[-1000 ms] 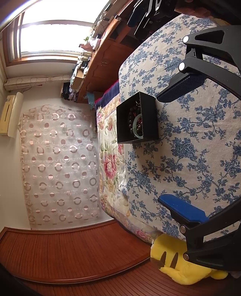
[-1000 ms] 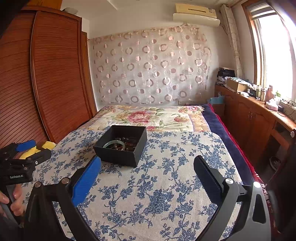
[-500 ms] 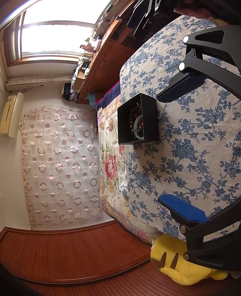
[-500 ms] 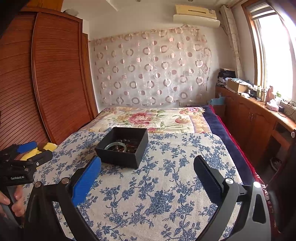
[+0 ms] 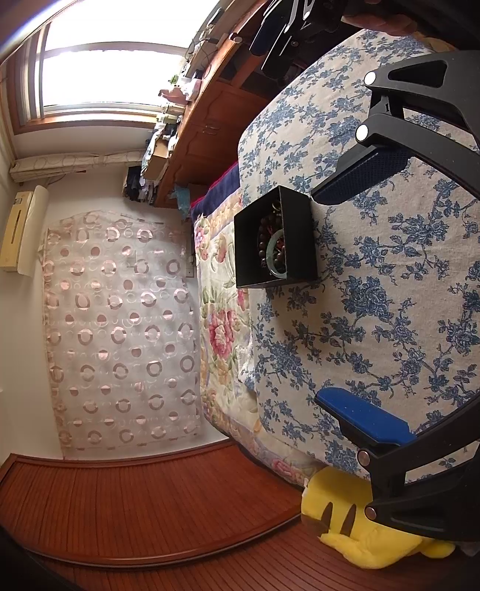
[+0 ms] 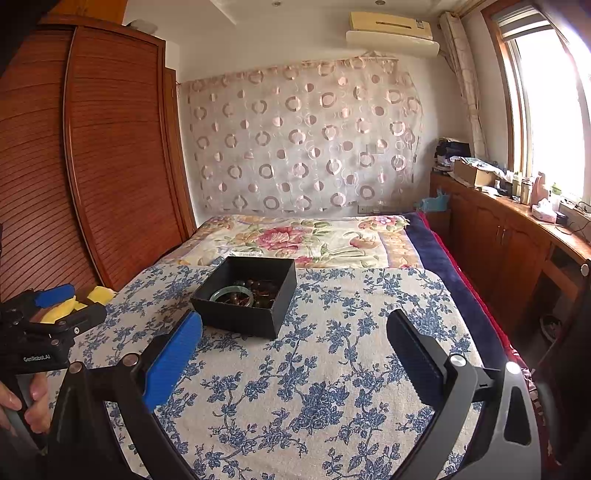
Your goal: Organize jewelry
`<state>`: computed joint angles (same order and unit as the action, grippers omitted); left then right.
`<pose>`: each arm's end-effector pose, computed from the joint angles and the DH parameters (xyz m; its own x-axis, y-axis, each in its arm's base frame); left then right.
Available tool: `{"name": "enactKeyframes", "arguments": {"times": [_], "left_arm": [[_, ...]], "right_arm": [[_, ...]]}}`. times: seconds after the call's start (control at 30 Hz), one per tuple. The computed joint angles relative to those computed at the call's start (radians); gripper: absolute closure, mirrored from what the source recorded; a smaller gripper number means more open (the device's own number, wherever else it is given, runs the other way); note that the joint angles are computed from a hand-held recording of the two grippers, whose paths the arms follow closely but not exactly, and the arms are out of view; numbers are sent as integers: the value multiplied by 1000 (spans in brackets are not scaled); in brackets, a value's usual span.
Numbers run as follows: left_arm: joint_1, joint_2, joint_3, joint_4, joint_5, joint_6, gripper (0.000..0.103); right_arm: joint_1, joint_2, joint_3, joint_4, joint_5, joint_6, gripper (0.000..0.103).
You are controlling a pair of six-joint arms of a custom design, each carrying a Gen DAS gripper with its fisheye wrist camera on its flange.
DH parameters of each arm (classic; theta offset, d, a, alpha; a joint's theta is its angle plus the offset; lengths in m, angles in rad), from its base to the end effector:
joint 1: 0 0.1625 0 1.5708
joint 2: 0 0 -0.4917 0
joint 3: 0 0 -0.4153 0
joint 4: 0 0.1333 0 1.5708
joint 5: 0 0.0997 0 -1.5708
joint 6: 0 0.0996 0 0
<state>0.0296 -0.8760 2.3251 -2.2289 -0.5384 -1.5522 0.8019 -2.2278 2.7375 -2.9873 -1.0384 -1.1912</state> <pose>-0.3924 -0.2305 0.0212 -0.6916 -0.0109 -0.7222 0.6080 0.5309 -0.5903 -0.0008 -0.2653 0.3748 -0.7305 -0.2958 0.6156 -0.6745 0.4537 -0.5824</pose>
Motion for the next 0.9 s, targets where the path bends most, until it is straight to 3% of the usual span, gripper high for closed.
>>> {"name": "enactKeyframes", "arguments": {"times": [0.9], "left_arm": [[-10, -2, 1, 18, 20, -23, 7]], "right_arm": [[7, 4, 3, -9, -1, 7, 2]]}}
